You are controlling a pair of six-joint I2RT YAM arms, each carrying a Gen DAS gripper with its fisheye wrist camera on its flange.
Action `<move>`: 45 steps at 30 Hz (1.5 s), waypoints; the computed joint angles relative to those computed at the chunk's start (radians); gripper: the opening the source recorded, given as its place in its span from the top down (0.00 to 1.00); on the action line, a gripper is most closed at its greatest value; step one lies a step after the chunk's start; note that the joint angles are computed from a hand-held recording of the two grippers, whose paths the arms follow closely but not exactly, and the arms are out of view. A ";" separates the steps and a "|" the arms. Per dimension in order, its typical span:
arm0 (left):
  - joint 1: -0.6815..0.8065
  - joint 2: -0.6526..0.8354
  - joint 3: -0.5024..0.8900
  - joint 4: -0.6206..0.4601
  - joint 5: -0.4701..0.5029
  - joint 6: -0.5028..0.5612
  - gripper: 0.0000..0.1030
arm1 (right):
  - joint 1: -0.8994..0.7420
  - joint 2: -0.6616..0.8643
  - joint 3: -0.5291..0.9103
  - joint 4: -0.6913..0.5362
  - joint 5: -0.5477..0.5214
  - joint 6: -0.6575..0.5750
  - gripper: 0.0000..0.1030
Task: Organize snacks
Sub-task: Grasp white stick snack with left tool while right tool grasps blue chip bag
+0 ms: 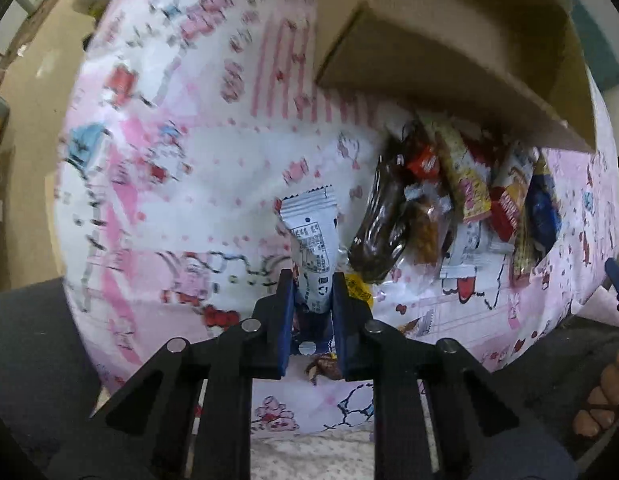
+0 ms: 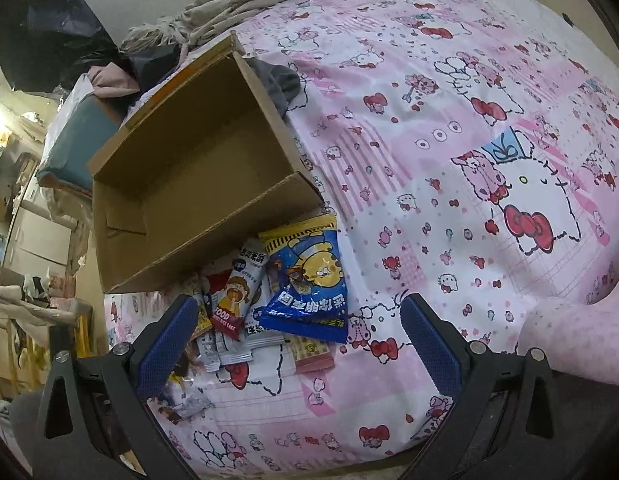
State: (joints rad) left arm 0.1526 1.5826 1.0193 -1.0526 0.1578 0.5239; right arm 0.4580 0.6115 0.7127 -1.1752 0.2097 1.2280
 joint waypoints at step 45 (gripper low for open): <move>0.059 -0.020 0.293 -0.171 0.176 -0.085 0.86 | -0.257 0.138 0.129 -0.004 -0.316 -0.505 0.53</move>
State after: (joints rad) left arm 0.2120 1.5626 1.3118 -1.2240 0.3340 0.4389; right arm 0.2011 0.7490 0.8413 -1.1792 -0.1066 0.7228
